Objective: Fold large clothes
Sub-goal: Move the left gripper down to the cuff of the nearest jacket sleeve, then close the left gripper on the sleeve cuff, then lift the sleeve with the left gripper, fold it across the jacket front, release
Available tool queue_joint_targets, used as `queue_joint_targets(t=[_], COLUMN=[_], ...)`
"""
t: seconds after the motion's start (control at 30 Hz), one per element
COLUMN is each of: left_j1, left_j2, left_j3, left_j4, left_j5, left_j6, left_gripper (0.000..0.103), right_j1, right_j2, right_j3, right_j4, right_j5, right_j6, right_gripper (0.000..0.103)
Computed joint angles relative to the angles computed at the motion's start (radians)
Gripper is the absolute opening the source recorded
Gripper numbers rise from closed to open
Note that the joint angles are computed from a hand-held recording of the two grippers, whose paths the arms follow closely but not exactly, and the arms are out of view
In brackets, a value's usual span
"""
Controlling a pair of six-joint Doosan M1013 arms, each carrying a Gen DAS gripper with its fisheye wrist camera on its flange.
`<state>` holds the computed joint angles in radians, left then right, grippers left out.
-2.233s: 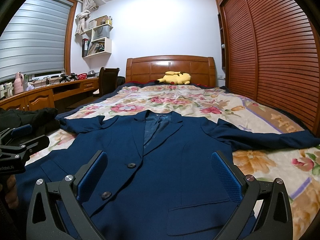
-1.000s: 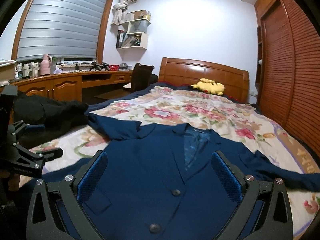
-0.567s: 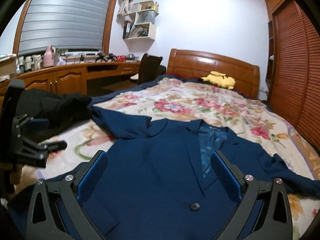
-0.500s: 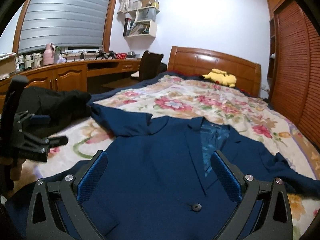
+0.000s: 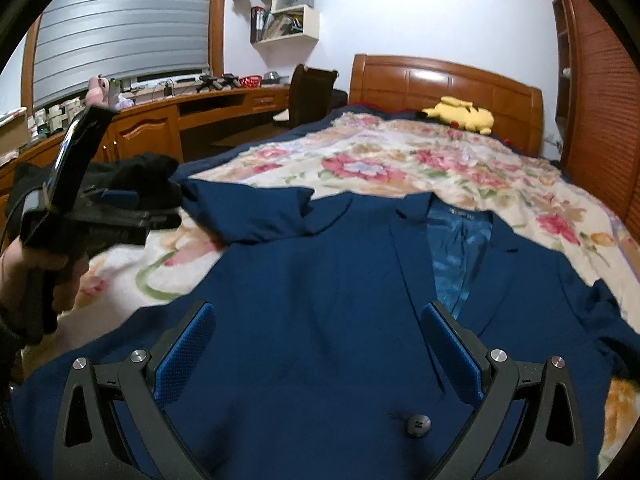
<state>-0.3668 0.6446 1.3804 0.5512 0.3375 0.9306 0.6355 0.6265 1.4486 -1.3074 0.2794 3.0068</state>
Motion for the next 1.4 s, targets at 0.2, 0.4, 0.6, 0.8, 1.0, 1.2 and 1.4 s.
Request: queue_joint_targets(t=[0.2,0.4,0.6,0.8,1.0,1.2,1.4], left_j1=[0.024,0.028,0.04,0.054,0.027,-0.016,-0.067], left_j2=[0.065,0.122,0.169,0.196,0.165,0.077,0.01], left_j3=[-0.105,-0.195,-0.271,-0.321,-0.295,-0.202,-0.136], left_j4=[-0.242,-0.268,-0.337,-0.478,-0.377,-0.361,-0.382], left_j5=[0.037,0.136,0.229,0.282,0.257,0.165,0.122], left_j6=[0.201,0.196,0.229,0.332,0.313,0.378,0.46], left_gripper=[0.102,0.1,0.099,0.026,0.003,0.002,0.002], right_j1=[0.004,0.007,0.005,0.006,0.011,0.016,0.016], right_j2=[0.019,0.029,0.035,0.035,0.034,0.006,-0.061], right_j3=[-0.036,-0.055,-0.066,-0.064,-0.062,-0.028,0.061], right_j4=[0.197,0.258,0.311,0.335,0.3,0.212,0.009], right_j5=[0.019,0.032,0.029,0.03,0.033,0.049,0.05], right_j6=[-0.199,-0.27,-0.331,-0.348,-0.347,-0.261,-0.034], right_gripper=[0.102,0.102,0.102,0.102,0.102,0.102,0.102])
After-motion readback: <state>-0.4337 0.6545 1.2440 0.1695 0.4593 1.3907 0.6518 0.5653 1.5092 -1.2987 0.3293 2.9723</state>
